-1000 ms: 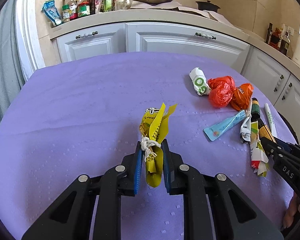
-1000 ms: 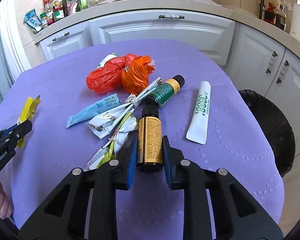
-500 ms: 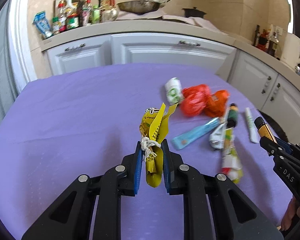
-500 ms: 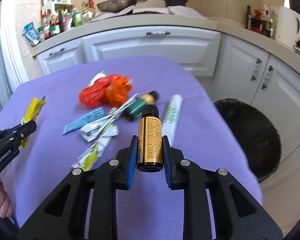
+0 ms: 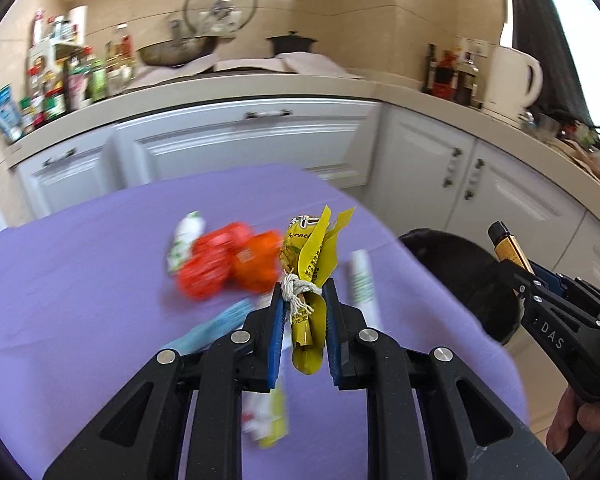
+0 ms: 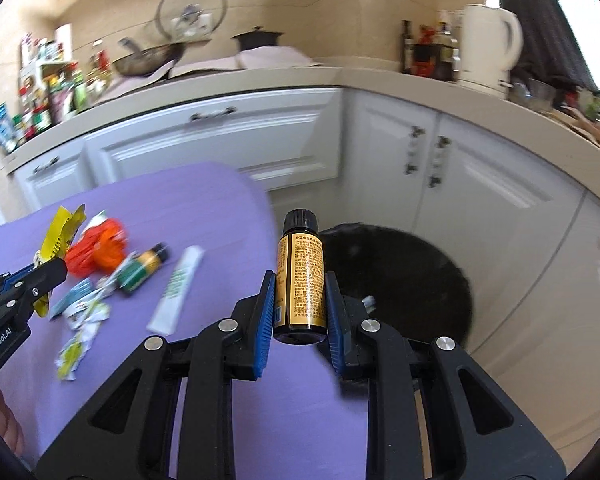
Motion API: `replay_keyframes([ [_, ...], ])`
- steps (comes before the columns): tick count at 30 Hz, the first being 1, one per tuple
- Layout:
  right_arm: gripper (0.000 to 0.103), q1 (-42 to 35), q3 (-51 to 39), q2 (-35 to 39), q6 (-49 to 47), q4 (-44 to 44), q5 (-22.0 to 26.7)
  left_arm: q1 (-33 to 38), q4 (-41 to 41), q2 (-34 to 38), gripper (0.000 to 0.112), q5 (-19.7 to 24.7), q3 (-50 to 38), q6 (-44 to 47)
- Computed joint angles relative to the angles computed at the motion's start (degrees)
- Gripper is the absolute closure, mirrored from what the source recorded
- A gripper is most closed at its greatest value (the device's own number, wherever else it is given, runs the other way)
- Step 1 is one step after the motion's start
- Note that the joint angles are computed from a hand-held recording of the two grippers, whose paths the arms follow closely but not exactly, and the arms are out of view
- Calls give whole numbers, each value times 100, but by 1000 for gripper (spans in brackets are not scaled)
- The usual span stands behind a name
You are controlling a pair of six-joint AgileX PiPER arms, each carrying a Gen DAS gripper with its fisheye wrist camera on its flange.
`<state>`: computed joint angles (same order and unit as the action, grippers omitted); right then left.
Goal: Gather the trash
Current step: 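Carry the wrapper and brown bottle over the bin and open both tools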
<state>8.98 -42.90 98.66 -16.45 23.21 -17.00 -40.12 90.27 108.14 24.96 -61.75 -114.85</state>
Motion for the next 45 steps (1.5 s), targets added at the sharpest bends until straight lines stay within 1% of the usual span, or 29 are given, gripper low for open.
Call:
replay_keyframes([
  [2, 80, -271, -40, 19, 218, -289, -4, -81, -185, 181, 93, -21, -311, 245],
  [7, 80, -868, -223, 171, 871, -1134, 53, -259, -967, 758, 93, -45, -1283, 1241],
  [13, 80, -1381, -498, 431, 1586, -2043, 71, -369, -2130, 1476, 93, 25, -2471, 2677],
  [22, 80, -1834, -939, 918, 2537, -3095, 63, -478, -3648, 2568, 93, 421, -4275, 4504],
  [27, 80, -1996, -1223, 1211, 2966, -3537, 113, -488, -4419, 3183, 93, 760, -5294, 5413],
  [32, 80, -2069, -1544, 1509, 3239, -3831, 210, -506, -4950, 3756, 93, 1166, -6312, 6088],
  [36, 80, -2094, -1784, 1751, 3380, -3945, 271, -500, -5423, 4313, 93, 1595, -7364, 6719],
  [40, 79, -2142, -2022, 1963, 3477, -4016, 327, -480, -5784, 4740, 93, 1944, -8195, 7193],
  [41, 78, -2158, -2086, 2017, 3562, -4087, 343, -478, -5832, 4832, 92, 2029, -8376, 7259],
  [42, 73, -2163, -2125, 2038, 3641, -4155, 369, -474, -5907, 4917, 91, 2122, -8557, 7345],
  [43, 66, -2168, -2147, 2058, 3647, -4137, 383, -466, -5948, 4927, 87, 2143, -8582, 7367],
  [44, 64, -2154, -2144, 2063, 3446, -3906, 379, -465, -5921, 4912, 80, 2142, -8555, 7323],
  [45, 63, -2135, -2109, 2048, 3205, -3648, 350, -463, -5855, 4850, 77, 2094, -8429, 7219],
])
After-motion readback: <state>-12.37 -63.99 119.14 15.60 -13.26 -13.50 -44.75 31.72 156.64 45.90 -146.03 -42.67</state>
